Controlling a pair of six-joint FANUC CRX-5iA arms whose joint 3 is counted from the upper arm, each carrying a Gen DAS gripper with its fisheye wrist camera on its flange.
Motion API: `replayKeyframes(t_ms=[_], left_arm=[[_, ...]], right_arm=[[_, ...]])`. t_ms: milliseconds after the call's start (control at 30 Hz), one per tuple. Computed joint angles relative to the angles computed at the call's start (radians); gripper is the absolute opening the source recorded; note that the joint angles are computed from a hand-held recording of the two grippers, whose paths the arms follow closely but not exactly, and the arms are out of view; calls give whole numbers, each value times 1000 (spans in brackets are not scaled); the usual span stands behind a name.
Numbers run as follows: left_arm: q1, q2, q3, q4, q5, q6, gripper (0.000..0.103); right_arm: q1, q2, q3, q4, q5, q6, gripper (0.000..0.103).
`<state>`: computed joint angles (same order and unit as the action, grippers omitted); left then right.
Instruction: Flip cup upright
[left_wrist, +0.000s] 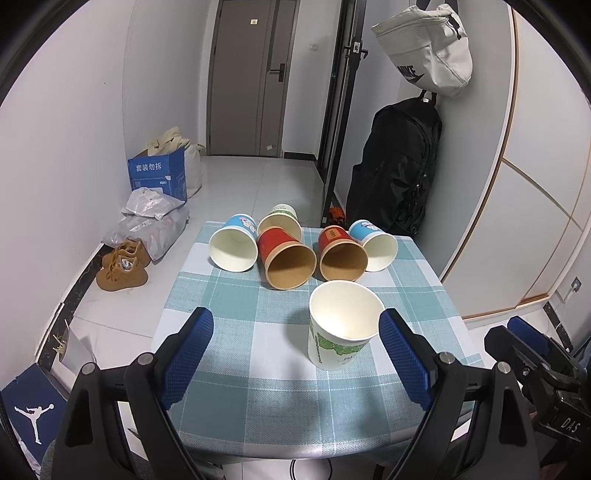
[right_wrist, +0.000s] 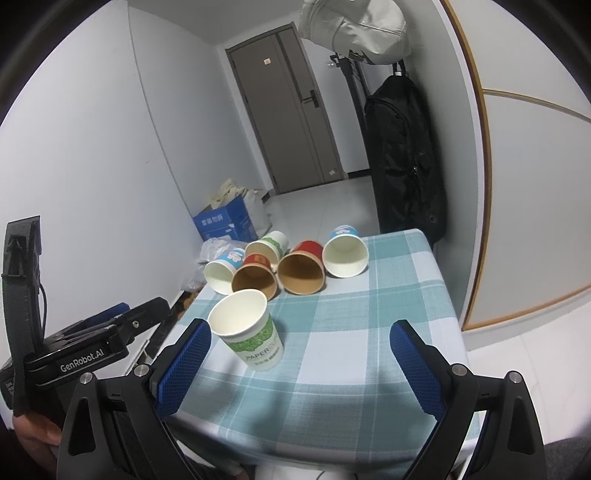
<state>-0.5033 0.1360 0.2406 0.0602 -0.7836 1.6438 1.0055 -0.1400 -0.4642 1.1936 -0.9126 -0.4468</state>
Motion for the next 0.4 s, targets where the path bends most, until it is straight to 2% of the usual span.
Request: replayKeyframes(t_ms=[400], left_arm=[[10, -4, -23, 39, 25, -29, 88]], right_arm=[[-1, 12, 18, -35, 2, 35, 98]])
